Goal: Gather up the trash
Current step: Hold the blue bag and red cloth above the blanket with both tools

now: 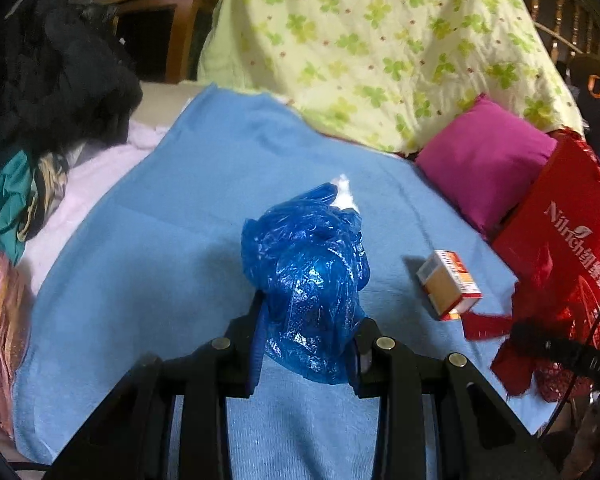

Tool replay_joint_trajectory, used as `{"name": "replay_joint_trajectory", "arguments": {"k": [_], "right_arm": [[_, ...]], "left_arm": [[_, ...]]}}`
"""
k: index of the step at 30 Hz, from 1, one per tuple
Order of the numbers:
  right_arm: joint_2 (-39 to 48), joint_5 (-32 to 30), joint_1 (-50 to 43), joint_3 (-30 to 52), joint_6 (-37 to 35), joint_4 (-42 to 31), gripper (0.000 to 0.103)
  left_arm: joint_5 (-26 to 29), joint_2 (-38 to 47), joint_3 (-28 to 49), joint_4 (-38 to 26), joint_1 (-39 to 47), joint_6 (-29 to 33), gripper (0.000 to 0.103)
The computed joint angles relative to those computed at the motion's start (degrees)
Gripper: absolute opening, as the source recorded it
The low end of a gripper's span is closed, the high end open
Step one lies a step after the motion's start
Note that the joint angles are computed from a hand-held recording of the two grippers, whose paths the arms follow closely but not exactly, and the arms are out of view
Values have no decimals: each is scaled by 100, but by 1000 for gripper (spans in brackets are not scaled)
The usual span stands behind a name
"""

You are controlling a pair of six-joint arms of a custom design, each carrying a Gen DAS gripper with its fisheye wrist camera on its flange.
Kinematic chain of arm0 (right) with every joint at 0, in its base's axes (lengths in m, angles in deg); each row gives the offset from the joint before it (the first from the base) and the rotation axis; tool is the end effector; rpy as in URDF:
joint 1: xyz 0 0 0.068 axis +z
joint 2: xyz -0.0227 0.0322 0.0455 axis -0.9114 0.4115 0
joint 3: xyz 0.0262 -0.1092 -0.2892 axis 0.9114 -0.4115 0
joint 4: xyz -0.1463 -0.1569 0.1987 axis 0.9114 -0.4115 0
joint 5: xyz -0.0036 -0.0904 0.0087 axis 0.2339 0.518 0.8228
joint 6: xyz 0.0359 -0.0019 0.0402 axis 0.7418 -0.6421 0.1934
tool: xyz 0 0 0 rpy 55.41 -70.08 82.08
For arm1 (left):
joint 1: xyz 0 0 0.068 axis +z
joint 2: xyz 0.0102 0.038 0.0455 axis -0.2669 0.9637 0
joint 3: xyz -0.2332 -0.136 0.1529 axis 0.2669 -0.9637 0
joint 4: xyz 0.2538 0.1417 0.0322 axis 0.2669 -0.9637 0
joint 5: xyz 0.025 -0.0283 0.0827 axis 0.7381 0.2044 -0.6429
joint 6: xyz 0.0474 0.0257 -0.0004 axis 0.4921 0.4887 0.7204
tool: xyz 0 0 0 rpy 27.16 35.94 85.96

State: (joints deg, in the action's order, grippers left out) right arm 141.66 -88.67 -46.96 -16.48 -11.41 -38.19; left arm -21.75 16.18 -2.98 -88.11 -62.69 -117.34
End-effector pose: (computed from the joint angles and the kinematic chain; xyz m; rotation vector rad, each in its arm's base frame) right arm 0.2243 0.0880 0.2030 -0.4396 2.4448 0.5772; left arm 0.1149 -0.0893 0.1862 -0.5567 2.1819 -0.0536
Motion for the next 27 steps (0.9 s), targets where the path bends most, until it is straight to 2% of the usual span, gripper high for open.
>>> {"name": "replay_joint_trajectory", "arguments": {"k": [3, 7, 11, 16, 20, 27], "right_arm": [[-518, 292, 288, -1, 197, -183, 28], [-879, 726, 738, 72, 403, -361, 28], [-1017, 1107, 1063, 34, 623, -458, 28], [-985, 1513, 1416, -3, 856, -525, 28], [-987, 1796, 1655, 23, 923, -572, 28], [-1036, 2157, 2074, 150, 1085, -619, 28]], "left_arm": [[-546, 63, 181, -656, -571, -502, 35], [-1096, -266, 324, -1306, -1010, -890, 35], [-1183, -522, 330, -1374, -984, -761, 35], [-1429, -425, 414, -1624, -1184, -955, 35], [-1404, -532, 383, -1554, -1148, -816, 35], [-1606, -292, 509, -1920, -1439, -1224, 35]]}}
